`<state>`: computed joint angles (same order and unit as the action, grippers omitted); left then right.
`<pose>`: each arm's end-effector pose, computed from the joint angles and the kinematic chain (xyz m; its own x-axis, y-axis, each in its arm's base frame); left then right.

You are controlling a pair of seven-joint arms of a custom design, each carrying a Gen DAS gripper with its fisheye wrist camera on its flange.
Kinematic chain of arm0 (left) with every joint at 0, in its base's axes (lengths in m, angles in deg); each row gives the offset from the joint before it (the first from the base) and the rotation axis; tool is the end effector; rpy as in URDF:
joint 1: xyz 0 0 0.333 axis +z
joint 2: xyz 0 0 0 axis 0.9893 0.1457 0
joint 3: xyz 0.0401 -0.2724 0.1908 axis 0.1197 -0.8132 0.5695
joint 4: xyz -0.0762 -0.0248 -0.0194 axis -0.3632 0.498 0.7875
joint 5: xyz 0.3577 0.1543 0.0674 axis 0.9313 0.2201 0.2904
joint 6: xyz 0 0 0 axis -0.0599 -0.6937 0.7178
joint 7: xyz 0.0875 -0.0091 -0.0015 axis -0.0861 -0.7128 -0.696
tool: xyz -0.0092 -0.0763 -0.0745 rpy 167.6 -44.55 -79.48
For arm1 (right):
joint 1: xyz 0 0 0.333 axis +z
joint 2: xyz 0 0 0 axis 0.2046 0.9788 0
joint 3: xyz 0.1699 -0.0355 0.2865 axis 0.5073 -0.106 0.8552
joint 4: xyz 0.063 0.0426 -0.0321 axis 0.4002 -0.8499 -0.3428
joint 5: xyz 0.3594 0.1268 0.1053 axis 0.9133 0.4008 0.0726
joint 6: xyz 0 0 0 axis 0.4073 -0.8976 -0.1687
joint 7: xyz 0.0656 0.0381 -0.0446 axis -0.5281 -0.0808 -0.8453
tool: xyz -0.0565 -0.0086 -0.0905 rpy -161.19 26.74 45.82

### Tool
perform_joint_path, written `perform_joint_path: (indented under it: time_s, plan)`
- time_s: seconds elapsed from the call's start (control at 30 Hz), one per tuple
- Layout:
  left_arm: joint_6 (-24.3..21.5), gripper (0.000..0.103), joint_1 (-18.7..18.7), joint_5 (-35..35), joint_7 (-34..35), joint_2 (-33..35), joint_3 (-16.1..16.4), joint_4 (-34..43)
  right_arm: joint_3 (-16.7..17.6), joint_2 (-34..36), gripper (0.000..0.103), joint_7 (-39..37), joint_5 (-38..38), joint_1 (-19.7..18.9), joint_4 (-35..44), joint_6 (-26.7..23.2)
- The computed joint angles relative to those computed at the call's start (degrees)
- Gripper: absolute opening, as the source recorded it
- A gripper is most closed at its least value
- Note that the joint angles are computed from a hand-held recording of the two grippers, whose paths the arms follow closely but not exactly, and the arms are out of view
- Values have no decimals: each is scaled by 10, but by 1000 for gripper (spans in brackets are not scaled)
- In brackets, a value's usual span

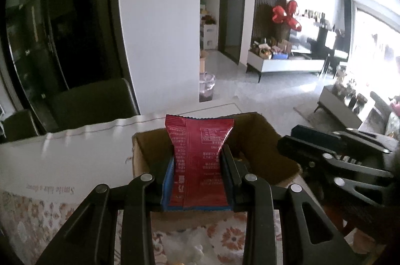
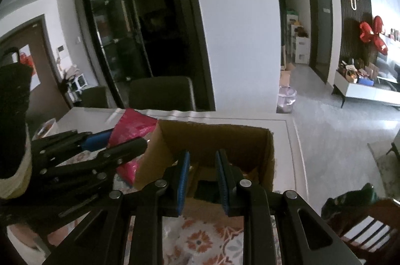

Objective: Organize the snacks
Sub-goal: 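Lift both snacks into the cardboard box and open both tools, then withdraw both tools from the box toward the gold candies and white stick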

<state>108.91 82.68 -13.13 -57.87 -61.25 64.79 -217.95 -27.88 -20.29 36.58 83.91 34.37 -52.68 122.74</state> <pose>0.5042 -0.1343 0.4578 0.0235 -0.9997 -0.0069 -0.6493 -0.0100 -0.7604 0.5468 0.2900 0.4495 0.5576 -0.8162 -0.1513 -0.5478 -0.2249 -0.8058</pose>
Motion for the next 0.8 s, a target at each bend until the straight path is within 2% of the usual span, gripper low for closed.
perform_joint_path:
  time_s: [0.07,0.1,0.13,0.2,0.23,0.37,0.47,0.63,0.8]
  plan:
    - [-15,34,-7,-29,37,20,1,18,-14,11,23,50,-54,9,6,0]
    - [-15,39,-10,-42,49,25,3,20,-14,14,23,58,-63,7,9,-1]
    - [-17,50,-14,-66,70,32,5,25,-19,18,23,80,-83,9,11,-1]
    - [-22,67,-16,-55,59,37,5,30,-15,22,23,98,-96,2,13,-4]
    - [-29,68,-16,-40,42,36,4,32,-19,24,23,115,-112,4,12,-5]
    - [-27,69,-17,-34,28,21,7,19,-12,26,23,138,-127,-4,9,5]
    - [-32,70,-11,3,-9,1,0,6,0,19,24,138,-125,-13,-1,7]
    - [-48,70,-5,47,-56,-45,-12,-29,24,1,24,79,-62,-24,-18,16]
    - [-64,70,0,59,-79,-93,-23,-70,29,-21,24,-3,29,-13,-32,29]
